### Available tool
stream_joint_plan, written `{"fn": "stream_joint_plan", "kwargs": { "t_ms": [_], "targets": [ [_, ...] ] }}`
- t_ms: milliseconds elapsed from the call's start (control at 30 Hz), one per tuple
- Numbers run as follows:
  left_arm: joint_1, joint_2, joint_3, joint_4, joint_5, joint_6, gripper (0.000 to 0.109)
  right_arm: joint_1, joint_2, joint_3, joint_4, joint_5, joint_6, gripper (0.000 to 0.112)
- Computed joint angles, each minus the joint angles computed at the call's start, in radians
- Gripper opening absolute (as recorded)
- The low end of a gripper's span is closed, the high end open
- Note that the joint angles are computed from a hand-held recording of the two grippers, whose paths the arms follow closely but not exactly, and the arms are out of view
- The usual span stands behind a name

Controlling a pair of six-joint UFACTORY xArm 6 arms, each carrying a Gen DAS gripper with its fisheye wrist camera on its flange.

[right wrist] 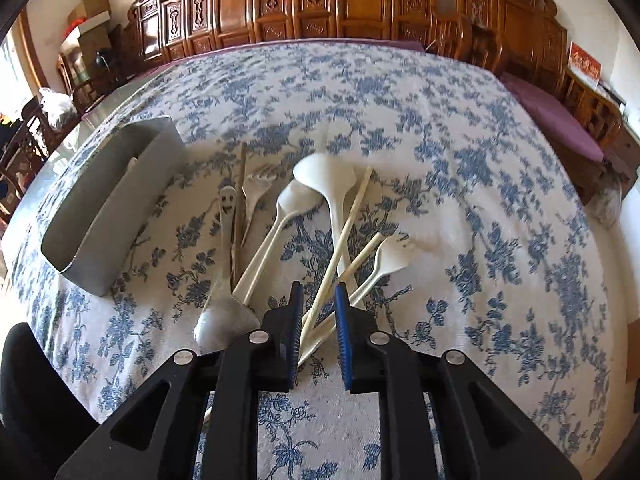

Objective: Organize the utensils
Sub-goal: 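Move the left gripper back to the utensil pile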

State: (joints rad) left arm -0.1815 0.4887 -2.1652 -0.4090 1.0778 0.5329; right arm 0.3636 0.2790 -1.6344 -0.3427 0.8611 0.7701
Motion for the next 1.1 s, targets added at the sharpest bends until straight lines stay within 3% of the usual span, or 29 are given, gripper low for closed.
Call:
{"fn": "stream_joint_plan", "kwargs": {
  "t_ms": [333, 533, 1100],
  "targets": [
    [-0.056, -0.077, 0.148, -0.002, -0.038, 0.000, 0.073, 0.002, 0.087, -0.105, -0.006, 0.101, -0.047, 0.018],
    [-0.075, -0.102, 0.201, 0.005, -0.046, 0.000, 0.073, -0.003, 0.068, -0.086, -0.020, 0.101, -0.023, 0.007],
    [-0.188, -0.020, 0.135, 0.070, -0.030, -0.061, 0.073, -0.010, -0.264, 0.240, -0.090, 0.006, 0.037, 0.006]
  ]
}}
